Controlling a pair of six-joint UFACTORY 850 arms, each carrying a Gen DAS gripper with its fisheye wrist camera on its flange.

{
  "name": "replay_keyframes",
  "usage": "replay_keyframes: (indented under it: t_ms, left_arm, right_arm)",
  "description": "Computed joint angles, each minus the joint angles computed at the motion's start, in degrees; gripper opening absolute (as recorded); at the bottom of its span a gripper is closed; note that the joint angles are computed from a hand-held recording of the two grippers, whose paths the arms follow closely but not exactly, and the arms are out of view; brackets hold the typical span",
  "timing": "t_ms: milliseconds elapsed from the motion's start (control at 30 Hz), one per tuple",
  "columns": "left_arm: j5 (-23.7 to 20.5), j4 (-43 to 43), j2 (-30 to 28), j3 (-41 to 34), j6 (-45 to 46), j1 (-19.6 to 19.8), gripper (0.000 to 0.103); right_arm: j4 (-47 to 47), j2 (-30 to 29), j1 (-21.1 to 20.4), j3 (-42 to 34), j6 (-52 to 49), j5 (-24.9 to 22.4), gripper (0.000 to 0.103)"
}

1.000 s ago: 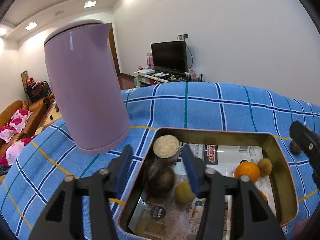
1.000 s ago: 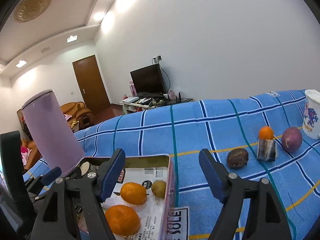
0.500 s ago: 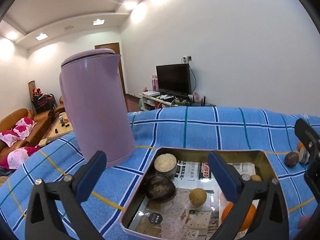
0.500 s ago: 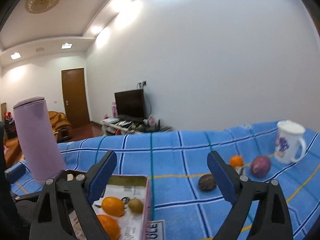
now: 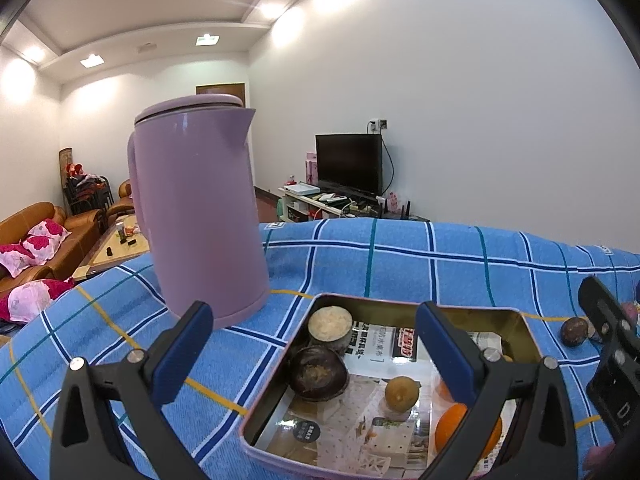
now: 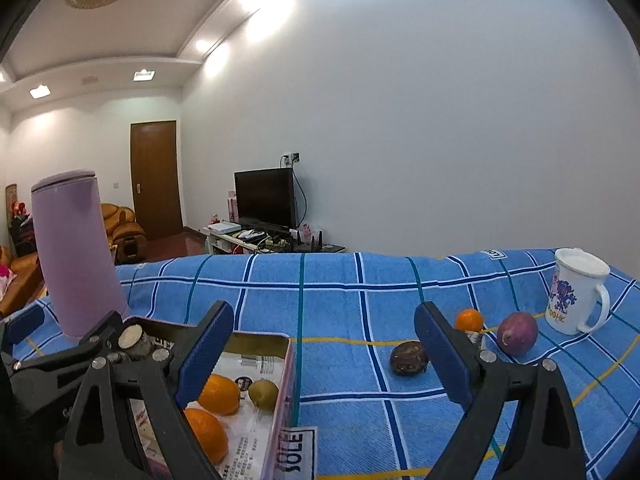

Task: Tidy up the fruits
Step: 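Withdraw both open tools from the tin toward the remaining fruits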

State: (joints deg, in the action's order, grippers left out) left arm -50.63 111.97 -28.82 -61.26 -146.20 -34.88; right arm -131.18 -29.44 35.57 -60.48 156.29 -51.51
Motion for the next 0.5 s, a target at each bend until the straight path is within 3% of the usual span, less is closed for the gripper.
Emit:
replay_keyframes:
  t_ms: [500]
  left_arm:
    - [-2.0,-0.8,0.7,1.3,-1.0,-2.4,0.103]
  right_arm:
    - [-3.6,5.1,-1.9,6.9,-0.9,1.3,0.093]
